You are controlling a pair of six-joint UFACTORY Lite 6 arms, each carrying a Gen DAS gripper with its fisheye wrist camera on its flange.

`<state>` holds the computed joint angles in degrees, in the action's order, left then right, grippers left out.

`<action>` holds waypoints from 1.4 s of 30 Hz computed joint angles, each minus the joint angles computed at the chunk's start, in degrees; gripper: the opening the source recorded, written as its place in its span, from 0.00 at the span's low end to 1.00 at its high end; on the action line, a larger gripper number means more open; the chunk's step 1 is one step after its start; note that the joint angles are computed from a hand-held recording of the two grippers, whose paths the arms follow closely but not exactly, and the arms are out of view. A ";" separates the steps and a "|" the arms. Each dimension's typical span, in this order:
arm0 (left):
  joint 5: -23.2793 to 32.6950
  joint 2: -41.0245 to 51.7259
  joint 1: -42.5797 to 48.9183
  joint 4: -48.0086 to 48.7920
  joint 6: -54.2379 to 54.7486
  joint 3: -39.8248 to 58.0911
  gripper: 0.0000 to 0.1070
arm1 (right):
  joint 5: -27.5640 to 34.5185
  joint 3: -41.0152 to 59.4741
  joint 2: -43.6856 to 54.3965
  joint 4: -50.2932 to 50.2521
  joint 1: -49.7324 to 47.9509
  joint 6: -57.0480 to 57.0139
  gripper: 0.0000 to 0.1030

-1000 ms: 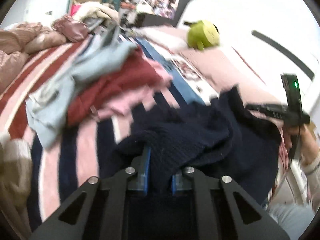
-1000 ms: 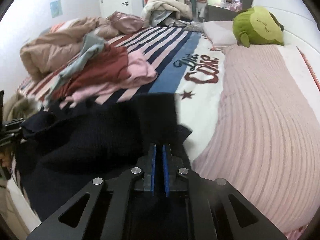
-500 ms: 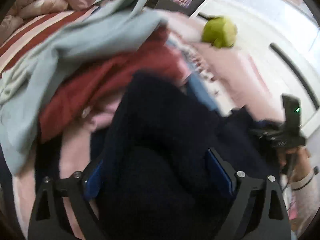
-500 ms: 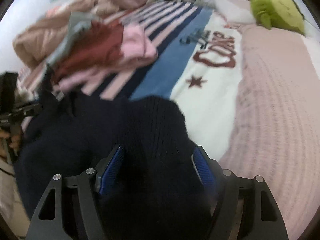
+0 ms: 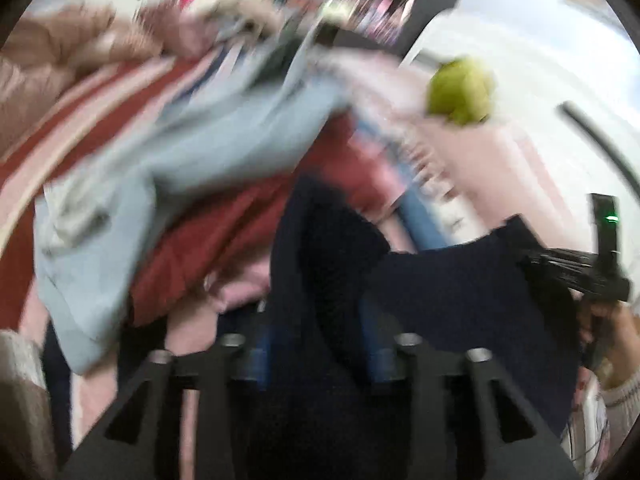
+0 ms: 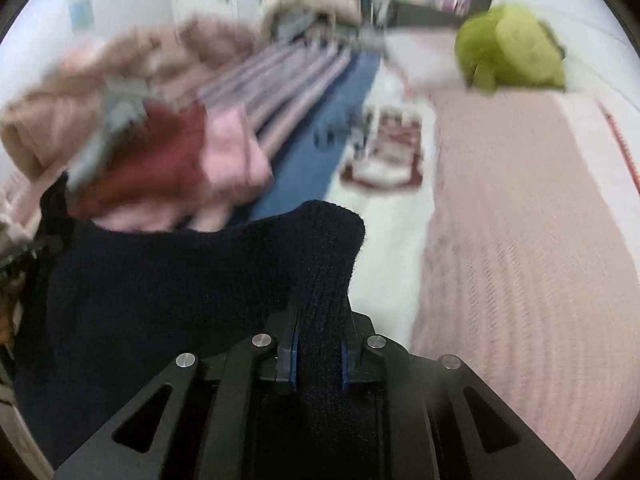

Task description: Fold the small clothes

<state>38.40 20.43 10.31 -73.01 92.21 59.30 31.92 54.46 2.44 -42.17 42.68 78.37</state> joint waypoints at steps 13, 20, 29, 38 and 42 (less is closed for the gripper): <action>17.89 -18.38 24.77 12.06 3.27 -13.47 0.88 | 6.90 -18.35 -28.17 -4.45 14.25 18.21 0.50; 37.87 -25.12 50.57 24.63 11.62 -22.25 0.92 | 16.87 -11.61 -21.46 -10.72 40.14 34.20 0.51; 37.57 -9.93 60.90 36.20 16.13 -27.97 0.93 | 5.71 5.56 0.76 -10.51 45.86 27.84 0.20; 33.78 -16.01 44.52 15.63 17.24 -38.58 0.94 | -2.89 10.21 11.20 -1.51 40.99 17.56 0.20; 33.12 -16.54 37.64 6.37 16.17 -39.73 0.73 | -2.66 8.60 9.97 -3.68 41.99 20.75 0.20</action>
<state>71.52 3.89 47.95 -66.64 108.38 19.57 29.27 63.06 12.41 -45.85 84.67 99.12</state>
